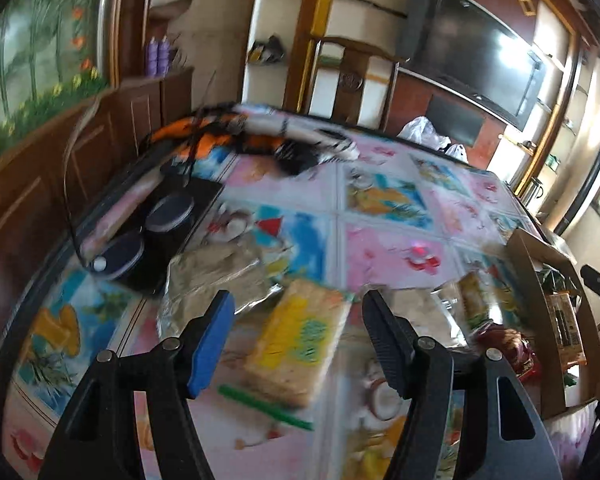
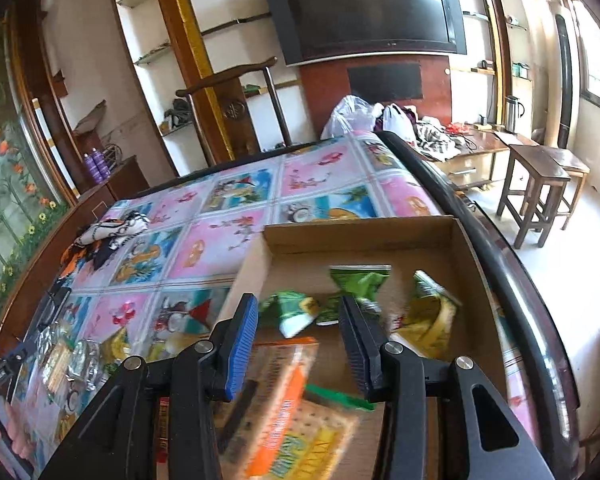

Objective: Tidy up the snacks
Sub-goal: 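Grasp a second WEIDAN cracker pack with the left gripper while the right grasps a green stick snack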

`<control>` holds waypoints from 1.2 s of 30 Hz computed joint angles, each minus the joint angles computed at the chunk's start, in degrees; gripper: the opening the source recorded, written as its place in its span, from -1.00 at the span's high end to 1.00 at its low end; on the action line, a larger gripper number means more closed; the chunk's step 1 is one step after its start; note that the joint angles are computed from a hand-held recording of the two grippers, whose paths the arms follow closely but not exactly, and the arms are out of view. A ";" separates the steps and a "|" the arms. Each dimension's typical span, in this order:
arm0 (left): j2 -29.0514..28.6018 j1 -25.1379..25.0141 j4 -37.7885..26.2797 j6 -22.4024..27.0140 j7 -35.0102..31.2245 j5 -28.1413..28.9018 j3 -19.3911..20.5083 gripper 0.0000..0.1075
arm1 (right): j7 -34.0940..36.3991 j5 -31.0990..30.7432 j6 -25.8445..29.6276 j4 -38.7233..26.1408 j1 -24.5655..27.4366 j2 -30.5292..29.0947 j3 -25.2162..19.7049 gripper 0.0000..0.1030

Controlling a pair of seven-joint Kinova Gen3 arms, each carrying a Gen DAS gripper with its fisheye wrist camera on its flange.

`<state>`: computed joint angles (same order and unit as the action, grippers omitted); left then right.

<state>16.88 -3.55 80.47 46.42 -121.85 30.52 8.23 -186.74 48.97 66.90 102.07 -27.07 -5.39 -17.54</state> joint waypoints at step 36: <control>2.67 7.84 -1.20 0.10 1.19 -16.93 -0.65 0.14 | 24.96 -9.23 -10.16 -17.02 -20.88 22.05 9.86 0.49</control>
